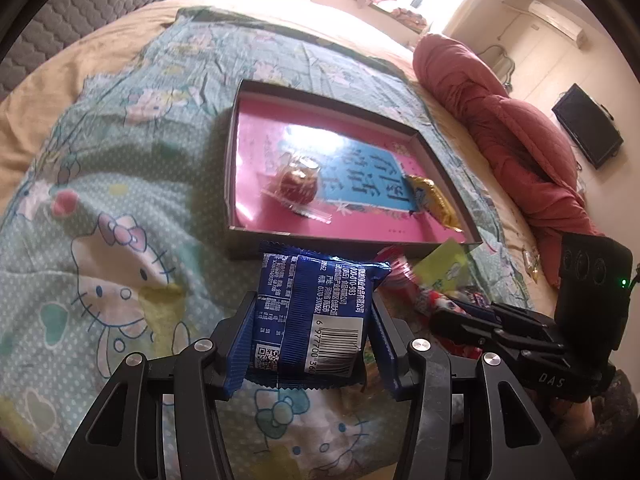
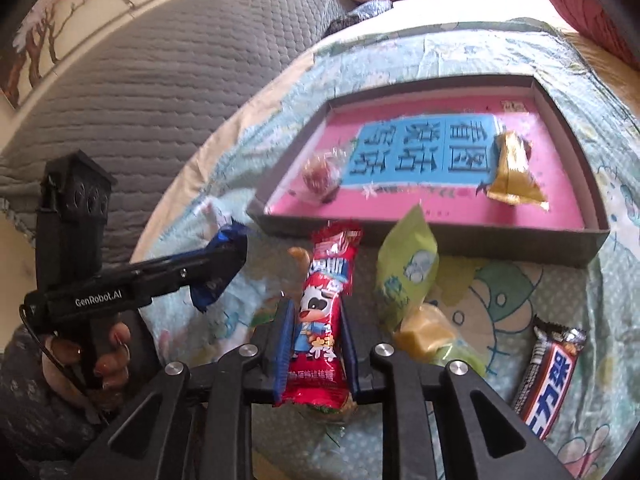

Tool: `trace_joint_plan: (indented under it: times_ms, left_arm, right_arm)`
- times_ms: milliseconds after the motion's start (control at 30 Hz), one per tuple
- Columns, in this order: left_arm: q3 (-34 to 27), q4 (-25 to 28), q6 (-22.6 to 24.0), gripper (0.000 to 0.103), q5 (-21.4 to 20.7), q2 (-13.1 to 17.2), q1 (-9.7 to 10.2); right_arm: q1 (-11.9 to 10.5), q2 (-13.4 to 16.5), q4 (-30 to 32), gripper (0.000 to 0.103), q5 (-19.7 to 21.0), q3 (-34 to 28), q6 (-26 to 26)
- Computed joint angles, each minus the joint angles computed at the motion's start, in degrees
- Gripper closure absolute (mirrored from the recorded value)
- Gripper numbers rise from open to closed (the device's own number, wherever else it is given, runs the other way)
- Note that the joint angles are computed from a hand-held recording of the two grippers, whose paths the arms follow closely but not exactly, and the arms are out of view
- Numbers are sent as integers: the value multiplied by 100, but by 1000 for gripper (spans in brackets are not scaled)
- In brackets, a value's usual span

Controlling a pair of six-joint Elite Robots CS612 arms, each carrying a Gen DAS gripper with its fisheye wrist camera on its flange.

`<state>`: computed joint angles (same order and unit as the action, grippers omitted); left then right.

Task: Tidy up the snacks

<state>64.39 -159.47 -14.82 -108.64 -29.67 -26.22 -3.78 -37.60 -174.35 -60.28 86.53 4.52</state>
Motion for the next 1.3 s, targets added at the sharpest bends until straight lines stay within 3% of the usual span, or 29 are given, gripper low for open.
trace_joint_plan:
  times_ms: [167,300,467,533,767,833,1100,1300]
  left_arm:
    - [44,-35,39,49,33,-43,-28]
    - [61,5,80,49,49,-58,-43]
    - [59,22,93,49,66,-61,-46]
    - [57,10,80,49,63,-58,-45]
    - [23,46,3,49,63,-39,-32]
    - [20,36,-39,49,65,-38,-26]
    - [51,-57,-75,49,91,-79,-37]
    - [36,-154,21,49,178,-112,-84]
  right_arm:
    - [-9,-5,-76,80,-29,-6,43]
    - [16,-29,416,80,-232,-57,-115]
    - [28,-31,992,79,-197,-118,-255]
    - [16,-17,1165,73,-115,-153,-241]
    - [43,88,1275,75,-147,-289,-249]
    - [17,72,1067,79,-65,-227,-172]
    - [-234,158,-1,80,1018,-119,736]
    - [-283,119,-712,80,941,-37,983]
